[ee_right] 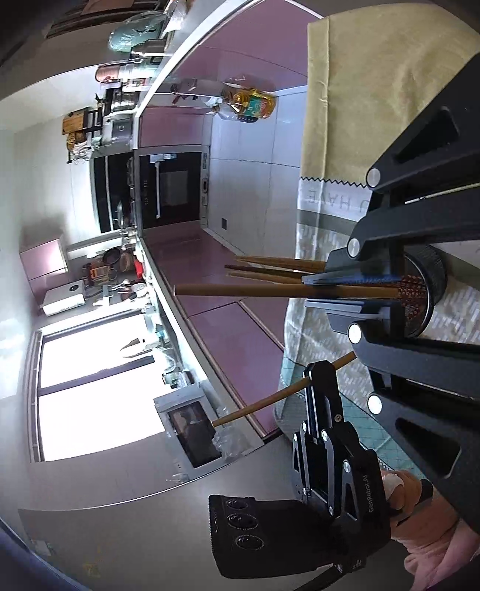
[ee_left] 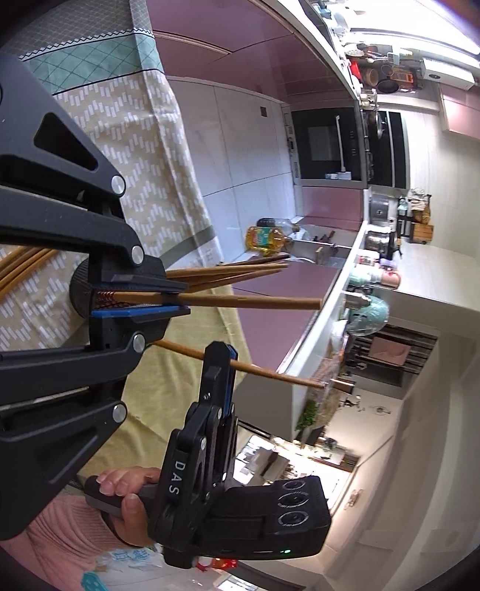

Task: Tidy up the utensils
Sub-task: 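Lift the chopstick upright with the right gripper over the mesh cup while the left gripper does likewise, then lower the chopstick into the mesh cup and open the right gripper while the left gripper releases its own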

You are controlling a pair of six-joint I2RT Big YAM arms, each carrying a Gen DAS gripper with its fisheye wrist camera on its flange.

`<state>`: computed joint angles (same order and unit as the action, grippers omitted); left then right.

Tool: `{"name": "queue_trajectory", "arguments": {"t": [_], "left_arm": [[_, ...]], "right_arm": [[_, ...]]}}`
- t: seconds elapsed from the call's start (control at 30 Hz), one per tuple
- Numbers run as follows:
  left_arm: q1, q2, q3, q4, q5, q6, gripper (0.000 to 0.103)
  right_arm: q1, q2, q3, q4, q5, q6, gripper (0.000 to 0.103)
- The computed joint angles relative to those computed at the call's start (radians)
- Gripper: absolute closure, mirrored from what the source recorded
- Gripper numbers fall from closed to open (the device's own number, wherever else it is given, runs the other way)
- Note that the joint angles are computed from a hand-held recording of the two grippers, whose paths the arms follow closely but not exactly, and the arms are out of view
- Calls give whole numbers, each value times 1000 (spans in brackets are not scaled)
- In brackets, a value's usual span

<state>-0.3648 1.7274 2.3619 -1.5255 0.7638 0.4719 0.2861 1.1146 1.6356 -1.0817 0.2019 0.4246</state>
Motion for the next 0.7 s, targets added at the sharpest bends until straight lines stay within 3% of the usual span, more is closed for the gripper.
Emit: {"name": "queue_trajectory", "arguments": {"t": [0.13,0.4,0.53,0.6,0.7], "left_arm": [[-17,33,17,-24,-47,16,96],[-42,75,51,-16,-81,-35,95],[-46,72,31,2,-83,-57,95],[-44,60,6,20,-91,-66,89],[-35,36,-35,53,-93,-81,82]], "right_arm": [[-20,26,-3,-35,-25,21,97],[-44,44,-8,-23,-51,47,97],[-64,40,-17,-5,-62,57,89],[-62,31,-25,6,-53,59,82],[-52,16,-40,17,-50,61,80]]}}
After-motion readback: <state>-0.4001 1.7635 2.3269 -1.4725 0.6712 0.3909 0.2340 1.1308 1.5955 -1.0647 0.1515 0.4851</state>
